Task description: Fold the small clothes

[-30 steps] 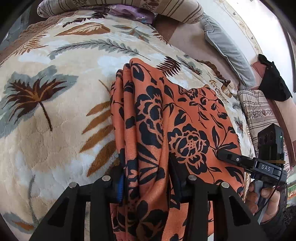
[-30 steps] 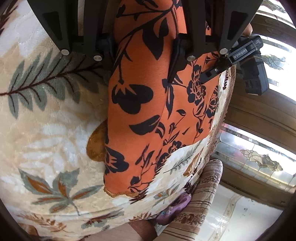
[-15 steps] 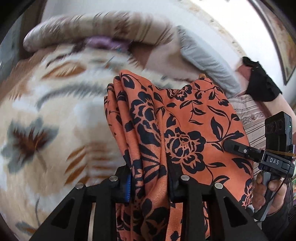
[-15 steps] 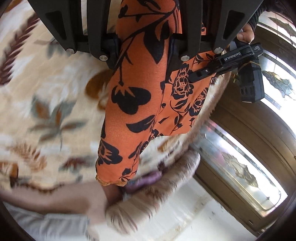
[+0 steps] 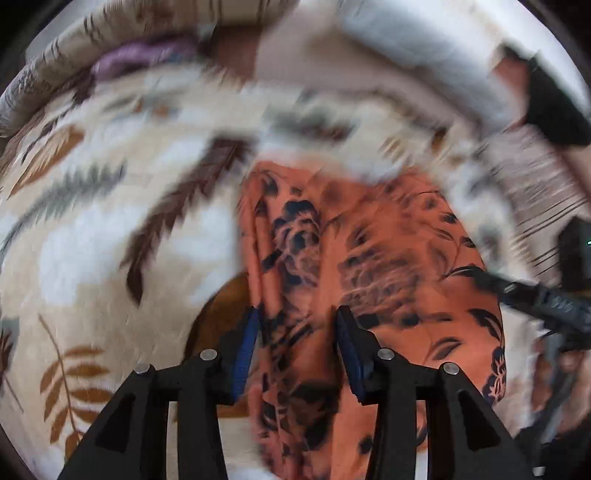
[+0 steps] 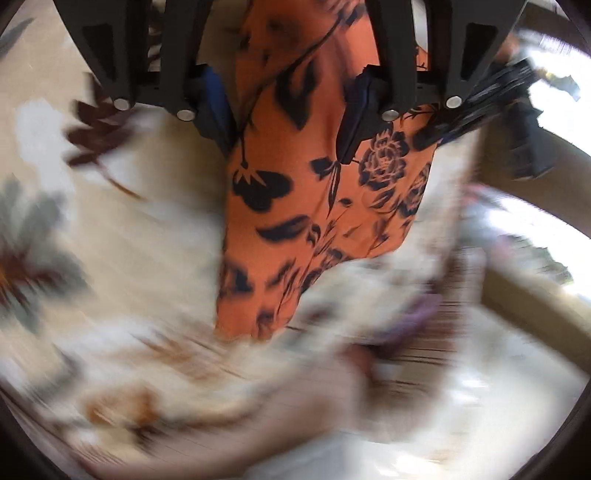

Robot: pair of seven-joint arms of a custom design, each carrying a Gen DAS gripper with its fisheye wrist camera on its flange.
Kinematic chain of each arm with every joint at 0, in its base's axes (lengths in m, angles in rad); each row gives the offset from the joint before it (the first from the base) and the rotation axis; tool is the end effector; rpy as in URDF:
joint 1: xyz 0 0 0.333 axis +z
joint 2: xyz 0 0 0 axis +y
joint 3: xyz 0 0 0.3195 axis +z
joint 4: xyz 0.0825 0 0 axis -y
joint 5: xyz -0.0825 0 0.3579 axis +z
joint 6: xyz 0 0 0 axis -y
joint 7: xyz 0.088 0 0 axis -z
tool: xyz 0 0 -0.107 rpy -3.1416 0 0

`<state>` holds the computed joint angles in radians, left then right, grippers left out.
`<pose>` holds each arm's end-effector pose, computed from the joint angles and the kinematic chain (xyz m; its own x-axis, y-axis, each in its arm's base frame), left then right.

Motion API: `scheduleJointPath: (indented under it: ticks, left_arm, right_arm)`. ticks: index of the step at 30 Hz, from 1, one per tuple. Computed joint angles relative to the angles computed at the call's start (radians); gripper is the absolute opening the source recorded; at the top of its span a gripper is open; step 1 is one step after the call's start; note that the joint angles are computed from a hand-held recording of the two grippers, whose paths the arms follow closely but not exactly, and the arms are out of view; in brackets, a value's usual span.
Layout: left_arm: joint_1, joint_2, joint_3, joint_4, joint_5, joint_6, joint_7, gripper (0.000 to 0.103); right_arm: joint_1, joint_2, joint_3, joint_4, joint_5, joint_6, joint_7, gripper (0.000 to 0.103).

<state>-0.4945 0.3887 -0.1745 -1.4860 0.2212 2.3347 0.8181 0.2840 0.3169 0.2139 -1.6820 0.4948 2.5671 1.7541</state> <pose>0.5555 -0.4081 0.5156 -0.0469 -0.9795 0.1961 -0.9059 -0.0410 -0.4215 0.5985 0.2966 0.4965 0.0575 -0.8267 -0.5598 -0.9315 0.1573 -0.3280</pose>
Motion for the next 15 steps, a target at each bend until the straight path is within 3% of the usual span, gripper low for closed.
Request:
scheduleJointPath:
  ticks: [3,4,6,9,10,12,14,15]
  left_arm:
    - [-0.01,-0.063,0.016,-0.093,0.048,0.063,-0.051,0.056]
    - [-0.02,-0.082,0.022,-0.103,0.085,0.054,-0.078,0.056]
    - [-0.016,-0.131,0.019,-0.154,0.131,0.081,-0.108,0.056]
    - [-0.003,-0.198,-0.001,-0.225,0.178,0.116,-0.15,0.059]
    - [0.002,-0.207,-0.011,-0.236,0.186,0.12,-0.157,0.064]
    - [0.01,-0.194,-0.031,-0.225,0.187,0.087,-0.134,0.067]
    - [0.006,-0.136,-0.043,-0.17,0.167,-0.015,-0.091,0.068]
    - [0.01,-0.128,-0.047,-0.171,0.142,-0.026,-0.072,0.068]
  right_arm:
    - [-0.022,-0.055,0.024,-0.112,0.067,0.115,-0.025,0.061]
    - [0.017,-0.076,-0.014,-0.125,-0.001,0.138,0.016,0.061]
    - [0.037,-0.095,-0.025,-0.13,-0.059,0.177,0.048,0.061]
    - [0.009,-0.112,0.041,-0.111,0.054,0.234,-0.085,0.067]
    - [-0.004,-0.099,0.066,-0.084,0.117,0.224,-0.151,0.073]
    - [-0.025,-0.081,0.097,-0.062,0.236,0.197,-0.271,0.075]
    - [0.01,-0.034,0.047,-0.031,0.162,0.105,-0.185,0.075]
    - [0.025,-0.016,0.027,-0.025,0.125,0.079,-0.127,0.075]
